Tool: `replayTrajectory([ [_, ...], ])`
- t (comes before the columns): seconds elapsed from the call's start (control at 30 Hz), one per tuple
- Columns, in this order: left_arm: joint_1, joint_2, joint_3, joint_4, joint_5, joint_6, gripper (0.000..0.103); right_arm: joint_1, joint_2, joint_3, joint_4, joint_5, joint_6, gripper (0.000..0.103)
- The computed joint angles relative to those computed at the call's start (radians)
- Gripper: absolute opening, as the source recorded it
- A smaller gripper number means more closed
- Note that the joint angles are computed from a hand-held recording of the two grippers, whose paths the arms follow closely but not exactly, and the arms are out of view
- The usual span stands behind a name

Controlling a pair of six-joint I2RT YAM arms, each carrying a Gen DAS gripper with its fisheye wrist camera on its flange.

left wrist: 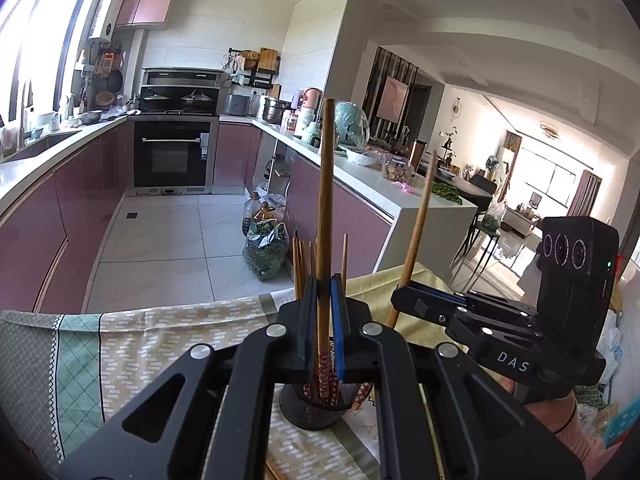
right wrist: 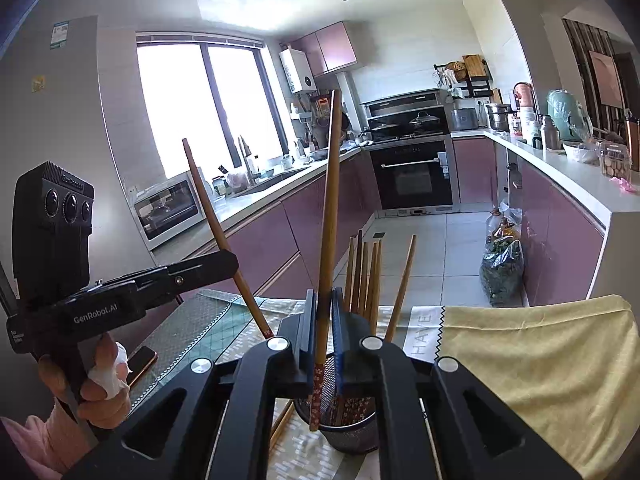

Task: Organize utensils
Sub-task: 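Open both tools to drop the chopsticks into the mesh cup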

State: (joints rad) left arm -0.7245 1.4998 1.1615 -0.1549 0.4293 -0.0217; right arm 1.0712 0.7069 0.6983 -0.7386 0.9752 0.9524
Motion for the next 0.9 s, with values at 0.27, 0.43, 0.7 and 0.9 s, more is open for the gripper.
replayTrajectory([
  [0.27,-0.035,0.063,0.037,-0.048,-0.058,0.044,0.008,-0.134,-0.010,-0.060,0.116,-0.122,-0.094,0.006],
  [0.43,-0.034,0.087,0.047,-0.053,-0.061,0.049,0.008,-0.117,-0.014,-0.040,0.125,-0.086,-0.115,0.006],
  [0.7,-0.047,0.111,0.059,-0.079,-0.083,0.073,0.008,-0.169,0.003,-0.047,0.157,-0.125,-0.133,0.006],
  [0.9,-0.057,0.149,0.083,-0.113,-0.095,0.087,0.007,-0.267,0.019,-0.088,0.196,-0.259,-0.139,0.006],
])
